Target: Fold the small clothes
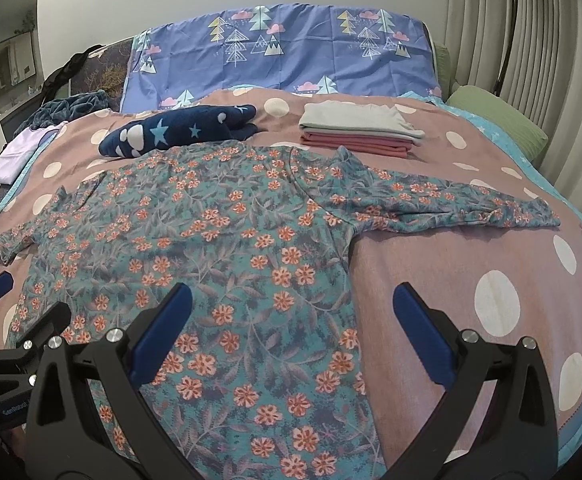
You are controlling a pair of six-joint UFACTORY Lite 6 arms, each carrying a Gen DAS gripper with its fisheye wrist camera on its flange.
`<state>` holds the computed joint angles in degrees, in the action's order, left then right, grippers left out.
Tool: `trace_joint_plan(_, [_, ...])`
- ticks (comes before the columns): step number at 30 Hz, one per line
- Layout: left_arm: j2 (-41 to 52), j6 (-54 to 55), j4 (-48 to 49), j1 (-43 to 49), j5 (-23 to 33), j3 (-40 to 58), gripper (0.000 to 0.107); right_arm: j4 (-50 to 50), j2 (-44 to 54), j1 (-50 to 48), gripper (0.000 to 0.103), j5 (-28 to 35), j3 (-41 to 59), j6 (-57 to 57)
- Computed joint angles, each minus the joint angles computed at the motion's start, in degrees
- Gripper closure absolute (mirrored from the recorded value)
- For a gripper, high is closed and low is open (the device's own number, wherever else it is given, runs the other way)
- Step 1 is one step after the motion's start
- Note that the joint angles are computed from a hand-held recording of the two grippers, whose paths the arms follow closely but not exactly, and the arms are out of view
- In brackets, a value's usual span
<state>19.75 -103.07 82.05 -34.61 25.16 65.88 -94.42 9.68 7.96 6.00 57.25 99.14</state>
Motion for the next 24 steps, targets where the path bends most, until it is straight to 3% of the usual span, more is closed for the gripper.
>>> trace_joint_plan(19, [0.0,-2.5,2.5,-1.1,-0.9,-0.6,0.005,-2.1,-0.1,-0.2,0.002,-0.4,-0.5,1.9])
trace_joint_plan(24, [0.2,-2.5,2.4,-1.4,-0.9,-0.7,0.005,-12.6,-0.3,-0.5,0.002,-1.8,-1.3,12.9])
